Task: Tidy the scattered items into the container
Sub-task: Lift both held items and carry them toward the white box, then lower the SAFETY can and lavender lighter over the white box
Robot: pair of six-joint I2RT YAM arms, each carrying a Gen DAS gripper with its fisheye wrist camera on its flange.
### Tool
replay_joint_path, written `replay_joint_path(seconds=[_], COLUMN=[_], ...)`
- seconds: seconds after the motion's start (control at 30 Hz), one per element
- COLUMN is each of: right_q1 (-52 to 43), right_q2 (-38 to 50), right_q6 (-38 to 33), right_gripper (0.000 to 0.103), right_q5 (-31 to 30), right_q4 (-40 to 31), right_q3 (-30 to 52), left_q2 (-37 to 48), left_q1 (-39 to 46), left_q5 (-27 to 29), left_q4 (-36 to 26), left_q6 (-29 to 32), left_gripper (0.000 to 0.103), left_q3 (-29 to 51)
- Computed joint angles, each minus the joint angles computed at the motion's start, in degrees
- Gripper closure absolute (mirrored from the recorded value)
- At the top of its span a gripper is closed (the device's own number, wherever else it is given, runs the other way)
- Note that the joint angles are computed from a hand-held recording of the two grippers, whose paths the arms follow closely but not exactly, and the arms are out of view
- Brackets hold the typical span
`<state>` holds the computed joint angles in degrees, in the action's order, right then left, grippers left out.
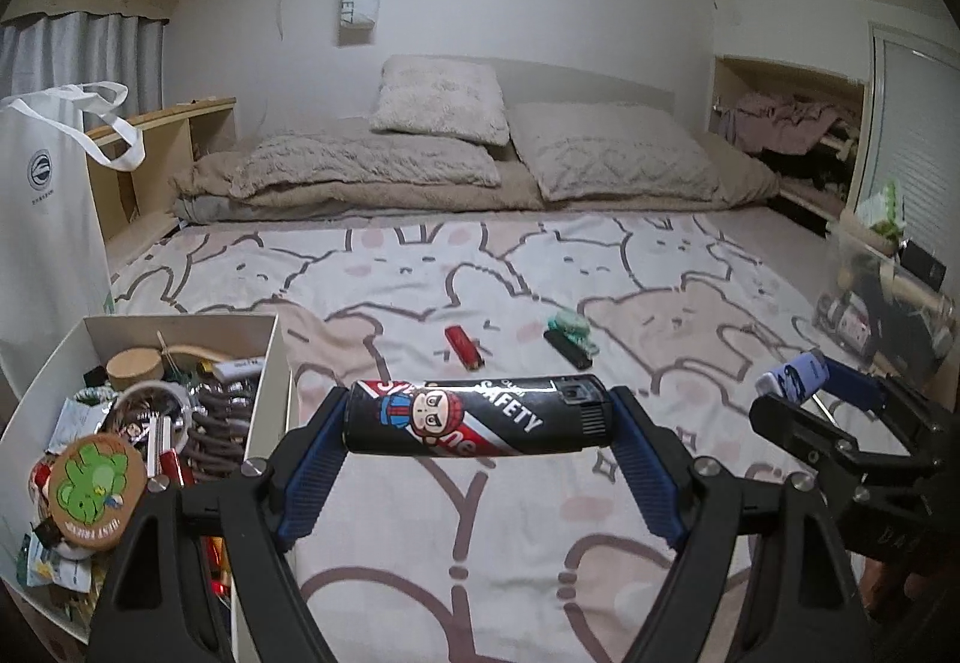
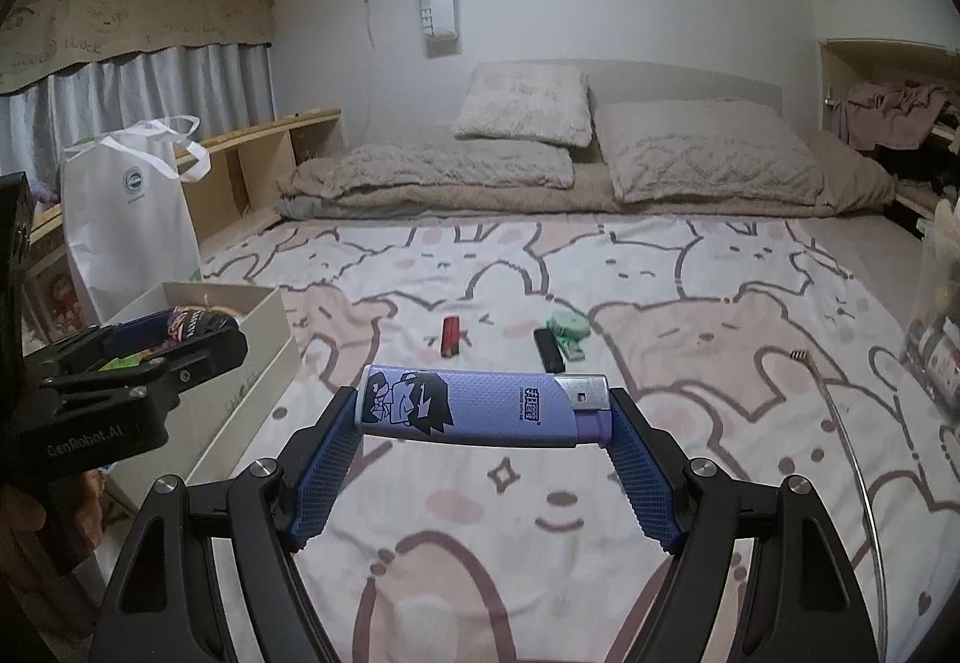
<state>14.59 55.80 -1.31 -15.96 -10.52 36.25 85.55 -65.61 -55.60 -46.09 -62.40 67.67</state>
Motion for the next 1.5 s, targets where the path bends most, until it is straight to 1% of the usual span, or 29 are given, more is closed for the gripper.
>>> replay_joint_path(seconds=[0.1,0.2,0.27,0.43,0.6,0.7,0.8,0.97,1.07,1.3,1.4,1.5], right_q1=[0.06,0.30,0.59,1.37,1.78,2.28,3.36,6.01,6.99,10.34,12.35,14.61], right_q2=[0.80,1.51,1.56,2.16,2.25,3.00,4.09,6.22,7.80,12.18,13.44,15.02], right_q6=[0.95,1.63,1.97,3.19,5.79,6.42,6.54,7.12,8.12,10.44,10.28,9.80], right_gripper=[0.023,0.023,0.023,0.023,0.023,0.023,0.023,0.023,0.023,0.023,0.023,0.023], right_q5=[-0.23,-0.45,-0.43,-0.23,-0.89,-1.27,-0.49,0.94,0.64,1.04,2.35,3.95], right_q4=[0.53,0.71,0.98,2.46,4.52,4.26,3.79,3.11,3.24,3.45,2.83,2.04], right_q3=[1.31,3.07,3.97,5.38,5.41,6.42,7.88,10.64,11.86,15.22,16.85,19.15], left_q2=[0.11,0.14,-0.59,-2.56,-2.51,-3.11,-4.68,-7.67,-9.63,-14.96,-17.28,-17.71], left_q1=[0.52,0.36,0.34,0.30,-0.45,-0.83,-0.33,1.35,2.29,4.81,6.31,7.34], left_q5=[-0.30,-1.95,-2.64,-3.73,-5.95,-7.60,-8.11,-8.82,-9.16,-9.04,-8.10,-8.55], left_q4=[-0.10,-1.61,-0.88,0.56,-3.15,-5.75,-5.97,-8.40,-9.47,-10.39,-8.91,-10.50], left_q6=[1.50,2.22,3.23,2.89,0.27,-1.75,-1.12,-1.47,-1.75,0.16,2.94,3.80], left_gripper=[0.020,0.020,0.020,0.020,0.020,0.020,0.020,0.020,0.020,0.020,0.020,0.020], left_q3=[1.22,2.93,3.06,1.93,2.42,2.33,1.45,0.31,-0.72,-2.95,-4.29,-4.27])
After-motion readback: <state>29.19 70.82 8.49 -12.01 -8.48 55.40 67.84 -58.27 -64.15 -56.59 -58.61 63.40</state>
